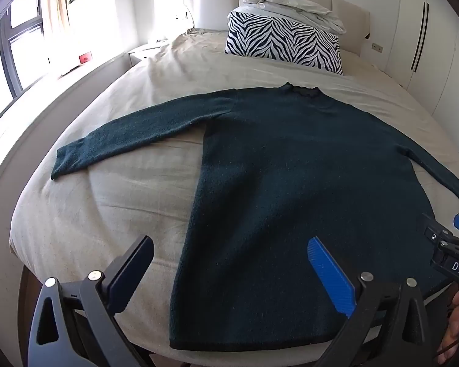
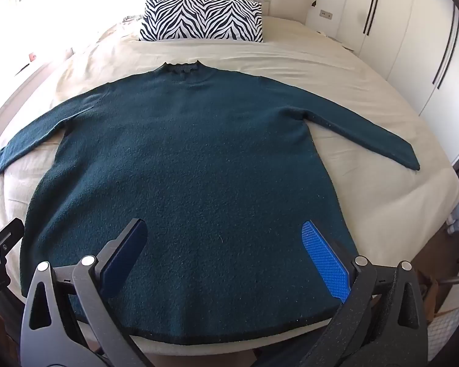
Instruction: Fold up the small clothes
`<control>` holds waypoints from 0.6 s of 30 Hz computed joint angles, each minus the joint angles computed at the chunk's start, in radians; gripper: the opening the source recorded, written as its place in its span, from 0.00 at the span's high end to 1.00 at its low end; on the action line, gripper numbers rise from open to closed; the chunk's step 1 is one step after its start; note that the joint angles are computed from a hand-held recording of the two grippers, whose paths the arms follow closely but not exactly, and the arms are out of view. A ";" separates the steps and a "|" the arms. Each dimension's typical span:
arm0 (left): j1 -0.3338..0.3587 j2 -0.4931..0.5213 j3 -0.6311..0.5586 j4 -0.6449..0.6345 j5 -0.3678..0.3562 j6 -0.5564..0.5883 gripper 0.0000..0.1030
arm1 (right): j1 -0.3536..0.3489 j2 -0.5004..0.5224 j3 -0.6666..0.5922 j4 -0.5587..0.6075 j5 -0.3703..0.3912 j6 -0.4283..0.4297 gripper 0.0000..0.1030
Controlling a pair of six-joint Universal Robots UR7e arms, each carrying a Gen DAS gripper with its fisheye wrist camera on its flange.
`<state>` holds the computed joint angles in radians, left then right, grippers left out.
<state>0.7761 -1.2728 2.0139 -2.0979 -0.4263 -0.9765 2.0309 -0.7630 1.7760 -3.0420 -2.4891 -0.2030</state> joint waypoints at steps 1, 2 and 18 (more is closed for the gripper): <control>0.002 0.003 -0.003 0.004 -0.003 -0.004 0.00 | 0.000 0.000 0.001 -0.006 0.000 -0.003 0.00; 0.009 0.012 -0.013 0.012 -0.007 -0.010 0.00 | 0.000 0.000 0.001 -0.005 0.000 -0.003 0.00; 0.007 -0.012 0.014 -0.017 -0.014 -0.003 0.00 | 0.001 -0.001 0.005 0.003 -0.005 -0.002 0.00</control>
<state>0.7831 -1.2852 2.0283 -2.1145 -0.4404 -0.9796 2.0315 -0.7641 1.7810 -3.0391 -2.4938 -0.2053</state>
